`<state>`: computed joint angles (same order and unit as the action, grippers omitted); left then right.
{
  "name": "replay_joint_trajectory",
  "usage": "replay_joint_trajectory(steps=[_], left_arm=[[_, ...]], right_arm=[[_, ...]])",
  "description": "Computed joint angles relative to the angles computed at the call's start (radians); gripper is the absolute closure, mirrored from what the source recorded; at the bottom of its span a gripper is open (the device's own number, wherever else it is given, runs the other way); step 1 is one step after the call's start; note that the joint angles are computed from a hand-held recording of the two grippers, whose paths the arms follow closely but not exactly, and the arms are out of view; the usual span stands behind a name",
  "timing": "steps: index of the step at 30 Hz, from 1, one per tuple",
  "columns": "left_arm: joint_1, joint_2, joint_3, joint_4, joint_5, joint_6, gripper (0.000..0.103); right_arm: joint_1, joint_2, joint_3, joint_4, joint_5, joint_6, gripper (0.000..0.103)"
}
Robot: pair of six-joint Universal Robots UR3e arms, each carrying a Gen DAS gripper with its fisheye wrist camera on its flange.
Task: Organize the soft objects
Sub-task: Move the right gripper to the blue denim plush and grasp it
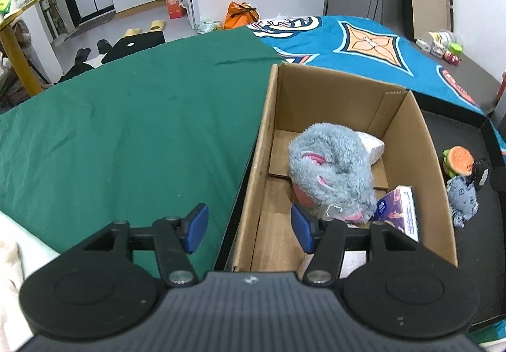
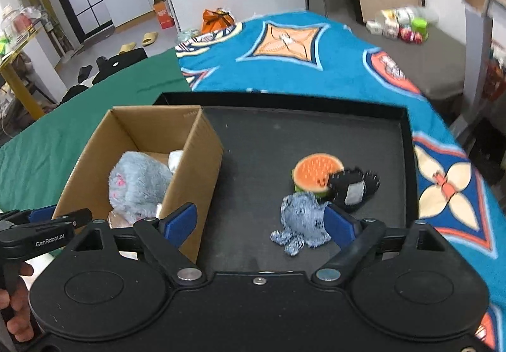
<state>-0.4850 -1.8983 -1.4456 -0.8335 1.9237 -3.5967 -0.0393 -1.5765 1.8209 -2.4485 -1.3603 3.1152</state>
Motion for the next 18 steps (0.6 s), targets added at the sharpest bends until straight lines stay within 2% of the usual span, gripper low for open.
replay_joint_trajectory(steps=[3,8,13,18], left_arm=[[-0.013,-0.026,0.033,-0.024,0.020,-0.008,0.046],[-0.070,-0.092,0.116,-0.057,0.131,0.006,0.046],[-0.071,-0.131,0.174,-0.096,0.117,0.000,0.046],[-0.080,-0.168,0.231,-0.144,0.119,-0.001,0.046]], right_arm=[[-0.020,0.006,0.029,-0.029,0.020,-0.020,0.017],[-0.060,0.040,0.055,-0.047,0.059,-0.018,0.023],[-0.077,0.093,0.060,-0.077,0.066,-0.012,0.025],[-0.074,0.155,0.052,-0.119,0.030,-0.005,0.025]])
